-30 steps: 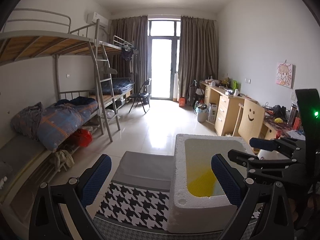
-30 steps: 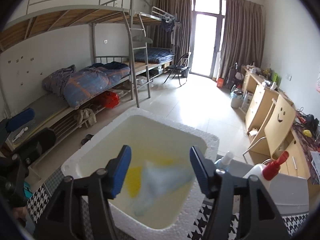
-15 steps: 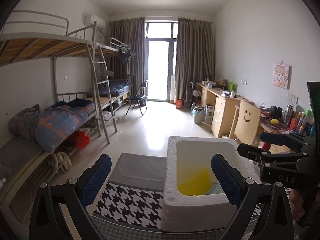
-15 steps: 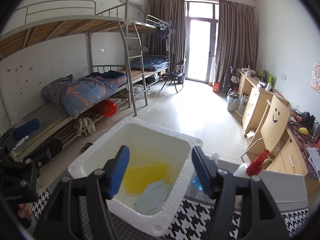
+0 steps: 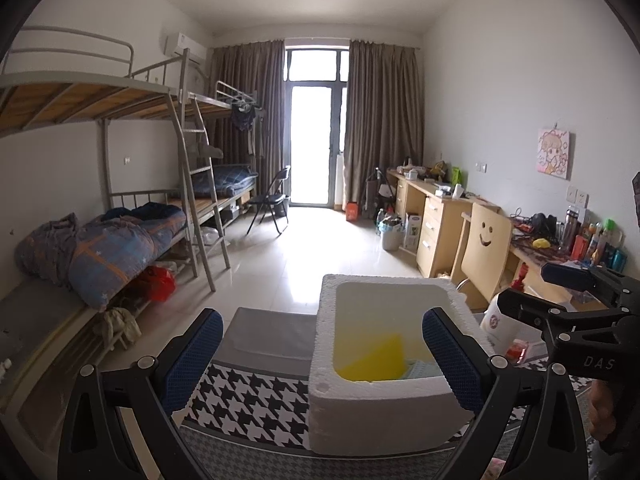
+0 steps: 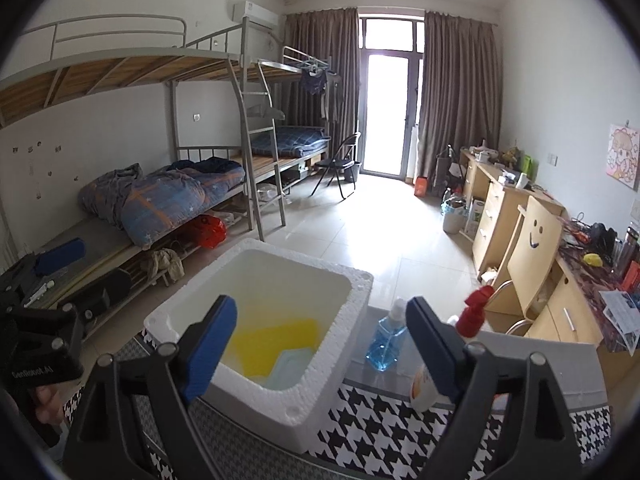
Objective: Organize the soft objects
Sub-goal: 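Withdraw both open tools from the foam box back over the table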
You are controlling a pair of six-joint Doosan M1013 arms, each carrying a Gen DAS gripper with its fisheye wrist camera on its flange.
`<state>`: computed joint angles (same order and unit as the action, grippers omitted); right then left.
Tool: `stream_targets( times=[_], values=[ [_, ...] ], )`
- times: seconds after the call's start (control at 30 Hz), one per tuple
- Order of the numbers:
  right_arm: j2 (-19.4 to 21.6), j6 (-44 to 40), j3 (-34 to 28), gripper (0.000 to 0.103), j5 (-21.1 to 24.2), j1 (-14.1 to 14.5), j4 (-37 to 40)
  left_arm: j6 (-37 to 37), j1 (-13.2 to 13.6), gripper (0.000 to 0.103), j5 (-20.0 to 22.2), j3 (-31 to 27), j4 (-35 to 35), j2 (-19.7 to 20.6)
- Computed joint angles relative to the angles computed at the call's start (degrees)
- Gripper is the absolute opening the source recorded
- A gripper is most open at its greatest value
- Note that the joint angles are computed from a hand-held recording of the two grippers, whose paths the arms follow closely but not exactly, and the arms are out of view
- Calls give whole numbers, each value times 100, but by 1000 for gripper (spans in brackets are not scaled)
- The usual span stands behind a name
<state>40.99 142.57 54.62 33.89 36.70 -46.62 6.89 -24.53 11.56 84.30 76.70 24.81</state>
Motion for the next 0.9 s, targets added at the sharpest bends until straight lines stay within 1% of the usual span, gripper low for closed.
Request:
stream_targets(
  times=[0.13,0.2,0.4,0.53,0.6,0.7,0.87,0.9],
  values=[
    [-141,425,242,89,-49,25,-383,-437,-26,100,-133,102,444,-75],
    [-215,678,367,89,-64,40,-563,-973,-29,100,-246,165,1028,-111],
    [-365,1069,633,89,-60,80,-933,-1554,-60,101,-338,277,1632,-206],
    [-518,1580,907,89,-80,110,-1357,-2257,-102,102,-392,388,2383,-287],
    [-598,1832,1040,89,-86,137,-1589,-2416,-123,102,-412,426,2548,-319],
    [-715,2196,1249,89,-86,176,-1947,-2932,-158,102,-449,496,3096,-368],
    [-896,2808,1595,89,-107,217,-2473,-2957,-192,102,-516,542,3104,-409],
    [-919,2902,1643,89,-85,228,-2555,-2776,-209,102,-508,553,2894,-417]
  ],
)
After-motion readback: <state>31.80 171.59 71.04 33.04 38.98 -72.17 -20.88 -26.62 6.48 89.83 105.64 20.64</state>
